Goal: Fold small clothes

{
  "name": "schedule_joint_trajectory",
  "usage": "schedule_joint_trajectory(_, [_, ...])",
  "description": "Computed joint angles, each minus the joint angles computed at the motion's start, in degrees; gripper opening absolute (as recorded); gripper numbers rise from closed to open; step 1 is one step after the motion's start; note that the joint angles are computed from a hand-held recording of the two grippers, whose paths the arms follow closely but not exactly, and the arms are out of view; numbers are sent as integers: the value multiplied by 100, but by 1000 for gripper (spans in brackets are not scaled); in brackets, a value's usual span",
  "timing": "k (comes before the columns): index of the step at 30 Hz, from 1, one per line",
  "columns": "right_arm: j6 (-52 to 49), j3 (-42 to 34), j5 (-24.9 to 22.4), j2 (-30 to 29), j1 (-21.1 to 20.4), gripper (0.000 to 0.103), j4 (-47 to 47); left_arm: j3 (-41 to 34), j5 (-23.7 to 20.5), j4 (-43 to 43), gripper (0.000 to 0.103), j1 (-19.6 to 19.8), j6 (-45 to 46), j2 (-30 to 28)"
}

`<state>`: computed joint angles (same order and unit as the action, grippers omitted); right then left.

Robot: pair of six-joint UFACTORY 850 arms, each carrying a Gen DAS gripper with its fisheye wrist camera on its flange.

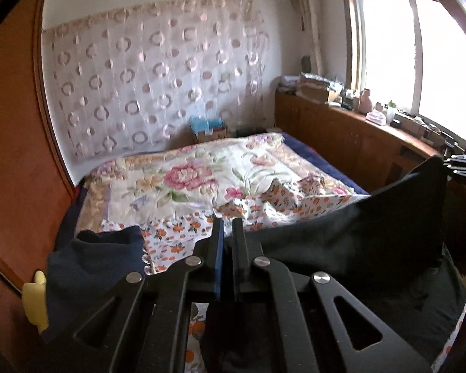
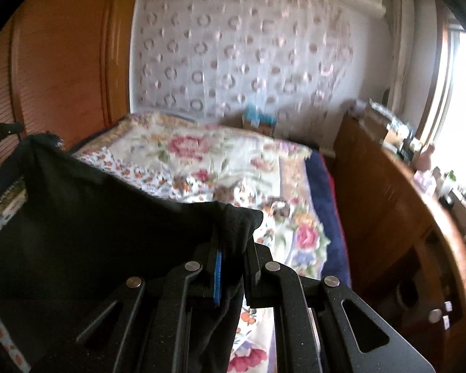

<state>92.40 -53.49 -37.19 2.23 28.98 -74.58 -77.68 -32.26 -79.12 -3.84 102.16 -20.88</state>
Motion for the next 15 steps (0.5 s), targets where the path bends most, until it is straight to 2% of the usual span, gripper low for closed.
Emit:
schedule_joint_trajectory(4, [-743,-492,212,-421,-335,10,633,-128,228,474,3,-111,-331,-231])
schedule_joint_trajectory(6, [-1001,-535,353,-443,-599,10,856,-107,197,720,3,-110,-571,-282])
schedule_joint_trajectory(8, [-1002,-490,317,-465,-625,10,1026,-68,238,942,3,-123,-794,-325])
schedule_joint_trajectory(12, [-1230,-515,461,-416,-779,11,1562,-49,-88,1454,4,-82,-1222,-385])
schedule_joint_trajectory(13, [-1354,-547,441,-406,-771,17,1743,34,-129,1521,6,-77,-1260,-341])
schedule_joint_trajectory(15, [-1260,-483,324,-326,-670,23,1679,233,-132,1651,22,-74,-1341,-230])
